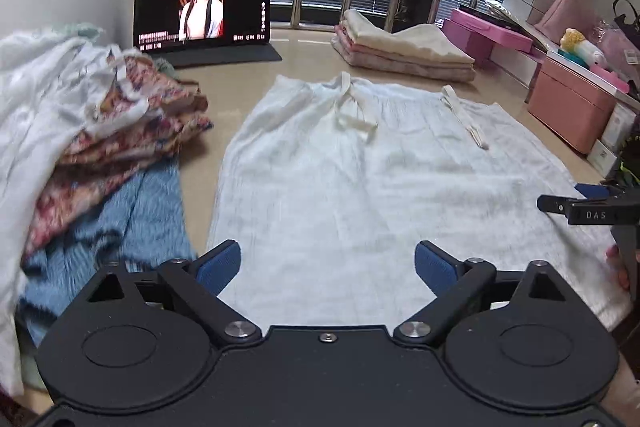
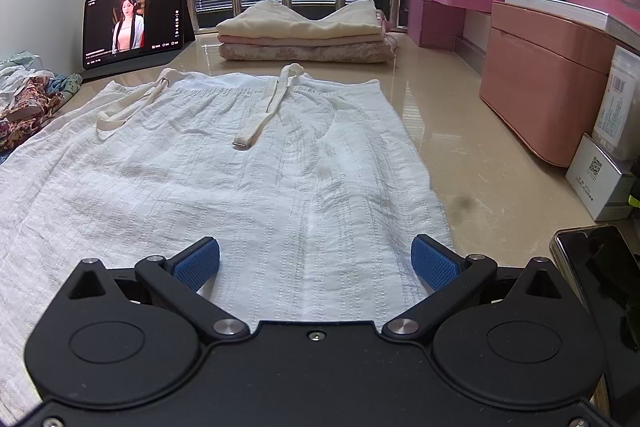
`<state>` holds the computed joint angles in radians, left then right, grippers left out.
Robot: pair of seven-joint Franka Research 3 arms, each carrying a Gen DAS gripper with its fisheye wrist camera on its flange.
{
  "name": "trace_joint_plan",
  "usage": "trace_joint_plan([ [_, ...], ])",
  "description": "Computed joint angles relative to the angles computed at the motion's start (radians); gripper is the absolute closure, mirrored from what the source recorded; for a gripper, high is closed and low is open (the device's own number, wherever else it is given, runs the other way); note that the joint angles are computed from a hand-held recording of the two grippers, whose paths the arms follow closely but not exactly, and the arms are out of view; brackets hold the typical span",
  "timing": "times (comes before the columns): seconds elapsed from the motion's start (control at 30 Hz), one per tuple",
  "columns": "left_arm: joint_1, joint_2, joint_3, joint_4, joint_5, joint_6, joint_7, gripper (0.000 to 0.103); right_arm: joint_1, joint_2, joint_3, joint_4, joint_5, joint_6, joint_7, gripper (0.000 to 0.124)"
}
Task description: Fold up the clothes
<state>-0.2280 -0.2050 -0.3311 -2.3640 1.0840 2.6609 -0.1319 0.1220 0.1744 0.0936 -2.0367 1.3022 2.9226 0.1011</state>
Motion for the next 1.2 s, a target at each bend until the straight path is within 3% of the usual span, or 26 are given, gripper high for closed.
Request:
trace_joint_plan([
  [0.13,-0.001,0.008,0.008,-0.029,-0.024,0.023,0.008,0.022,-0.015,-0.027,-0.018,-0.025,-0.034,-0.057,-0.010,0.021],
  [0.27,0.004,0.005,-0.014,-0.045,0.077,0.008,-0.067,0.022,-0.032,-0.063,-0.035,-0.065,0.012,-0.074,-0.087,0.021],
  [0.5,-0.035,0.032,-0.019,-0.021,0.104,-0.079,-0.049,0.019,-0.064,-0.109,-0.096,-0.112,-0.074,-0.130,-0.020,0.021],
  [0.67,-0.047,0.033,-0.003,-0.023,0.121,-0.064,-0.071,0.008,-0.067,-0.134,-0.107,-0.141,-0.125,-0.122,0.017,0.021],
  [0.83,-0.028,-0.070,-0.009,-0.094,0.175,-0.040,-0.214,0.000,-0.052,-0.222,-0.118,-0.180,0.046,-0.136,-0.138,0.021],
  [0.93,-0.026,-0.158,-0.016,-0.154,0.135,-0.065,-0.217,0.000,-0.037,-0.282,-0.138,-0.189,0.111,-0.169,-0.177,0.021],
  [1.07,-0.016,-0.244,-0.019,-0.220,0.054,-0.039,-0.175,0.000,-0.014,-0.339,-0.151,-0.177,0.072,-0.236,-0.102,0.021],
  [1.2,0.024,-0.276,-0.042,-0.250,0.062,0.020,-0.172,0.000,0.033,-0.359,-0.134,-0.134,-0.025,-0.283,-0.006,0.021],
])
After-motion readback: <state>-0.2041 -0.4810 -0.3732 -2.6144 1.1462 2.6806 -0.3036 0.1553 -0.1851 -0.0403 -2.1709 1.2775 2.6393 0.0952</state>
